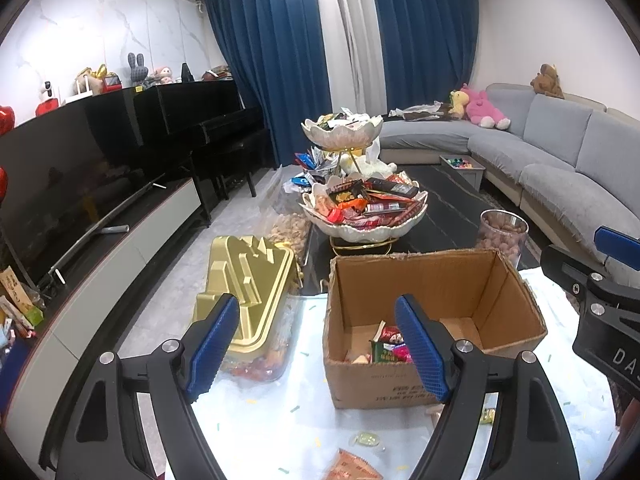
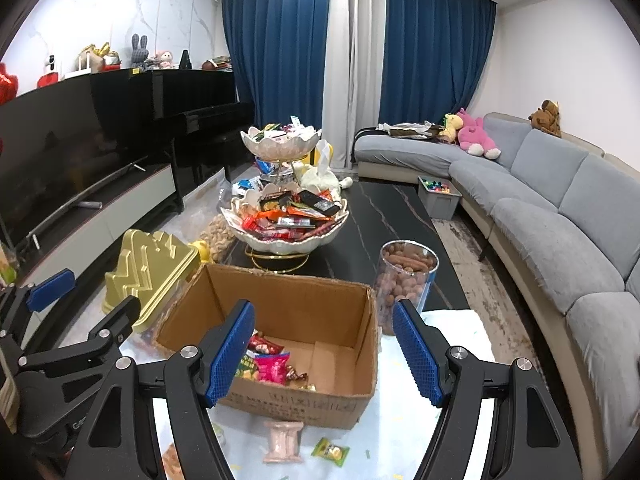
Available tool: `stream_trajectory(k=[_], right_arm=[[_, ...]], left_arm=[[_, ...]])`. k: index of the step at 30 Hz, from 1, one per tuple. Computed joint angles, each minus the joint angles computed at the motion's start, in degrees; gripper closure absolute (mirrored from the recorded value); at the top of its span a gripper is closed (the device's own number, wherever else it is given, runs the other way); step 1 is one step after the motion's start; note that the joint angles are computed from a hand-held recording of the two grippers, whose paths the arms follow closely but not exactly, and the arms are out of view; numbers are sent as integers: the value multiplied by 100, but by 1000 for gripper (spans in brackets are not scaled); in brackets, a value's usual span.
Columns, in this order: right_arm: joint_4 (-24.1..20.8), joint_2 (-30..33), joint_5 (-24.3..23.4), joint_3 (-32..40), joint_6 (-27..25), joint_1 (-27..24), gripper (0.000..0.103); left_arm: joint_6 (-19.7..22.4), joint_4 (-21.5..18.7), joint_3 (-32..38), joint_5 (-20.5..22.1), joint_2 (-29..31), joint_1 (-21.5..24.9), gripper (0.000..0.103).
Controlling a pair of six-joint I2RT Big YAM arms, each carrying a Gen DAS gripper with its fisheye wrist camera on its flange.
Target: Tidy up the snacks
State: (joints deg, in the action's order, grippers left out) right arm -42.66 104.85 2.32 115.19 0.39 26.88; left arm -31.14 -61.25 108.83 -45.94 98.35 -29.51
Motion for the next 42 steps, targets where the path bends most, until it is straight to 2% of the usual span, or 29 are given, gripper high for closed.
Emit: stream_trajectory(k=[8,12,19,42], right_arm=[[110,-194,10,-380,-1,31,31],[271,-341,106,-707,-16,73,22],[345,-454,114,-1039,-15,102,21],[593,-610,129,-1916,-132,243,21]], left_arm=[[-129,40,-472,-62,-238,-120,18],[-242,39,-710,-71,-339,-168,14],[-331,142,-1119,-93,-489,-248,5],[-563,616,-2366,345,-880,-364,3]])
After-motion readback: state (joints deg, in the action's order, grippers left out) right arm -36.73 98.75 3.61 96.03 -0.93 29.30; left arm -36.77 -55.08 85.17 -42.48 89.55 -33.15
